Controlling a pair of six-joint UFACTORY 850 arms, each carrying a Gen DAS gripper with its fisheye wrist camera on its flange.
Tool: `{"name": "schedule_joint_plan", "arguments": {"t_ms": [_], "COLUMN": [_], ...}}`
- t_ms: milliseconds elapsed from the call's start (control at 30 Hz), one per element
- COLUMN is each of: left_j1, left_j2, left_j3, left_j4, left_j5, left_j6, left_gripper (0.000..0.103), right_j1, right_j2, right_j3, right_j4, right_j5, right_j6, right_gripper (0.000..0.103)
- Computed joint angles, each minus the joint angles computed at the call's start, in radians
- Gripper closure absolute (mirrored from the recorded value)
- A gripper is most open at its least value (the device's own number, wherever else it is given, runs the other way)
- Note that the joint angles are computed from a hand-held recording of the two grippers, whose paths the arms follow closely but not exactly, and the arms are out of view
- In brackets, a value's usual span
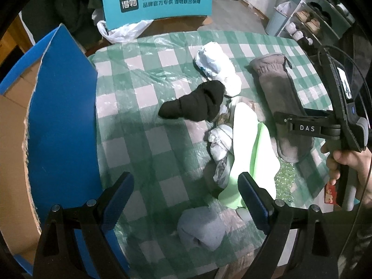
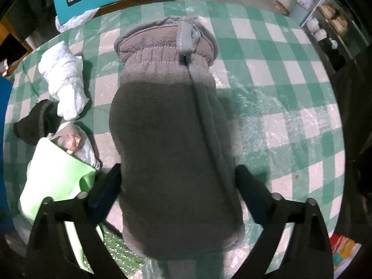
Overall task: Organize soft objects
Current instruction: 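Lower the right tool onto the grey fleece sock and close on it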
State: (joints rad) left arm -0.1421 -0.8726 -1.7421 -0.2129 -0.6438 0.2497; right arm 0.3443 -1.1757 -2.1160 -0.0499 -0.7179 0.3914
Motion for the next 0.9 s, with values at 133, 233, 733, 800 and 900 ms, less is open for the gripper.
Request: {"name": "schedule_joint_plan", "arguments": {"t_ms": [133,233,733,800,900], "left_j1": [0.004,0.008,0.014,0.013,0.008], "left_j2": [0.006,0.017,0.059,0.065,0.065], "left_j3": [0.011,0.027,0.098,0.112,0.125], "left_j4": [-0.012,-0.025,-0.074,-0.081,-0.076], "left_j5": [-0.002,-0.002,0.003,0.003,-0.002], "left_j6": [0.002,0.009,0.045,0.050,0.047], "left_gripper": [0.011,0.011,0.011,0.011,0.011], "right_j1": [-0.006,-0.008,0.026,0.029,0.031], "right_j2": [0.014,0.044,0.168,0.187,0.224], "right_j3": [0.013,0.052,0.206,0.232,0.281], "right_j4": [0.013,-0.005,0.000,0.004,0.023], "right_j5": [0.020,0.064,0.154,0.170,0.193], "right_j6": [-0.025,-0.017,-0.045,-0.044,-0.050], "right_gripper": [0.033,0.052,0.079,0.079,0.080]}}
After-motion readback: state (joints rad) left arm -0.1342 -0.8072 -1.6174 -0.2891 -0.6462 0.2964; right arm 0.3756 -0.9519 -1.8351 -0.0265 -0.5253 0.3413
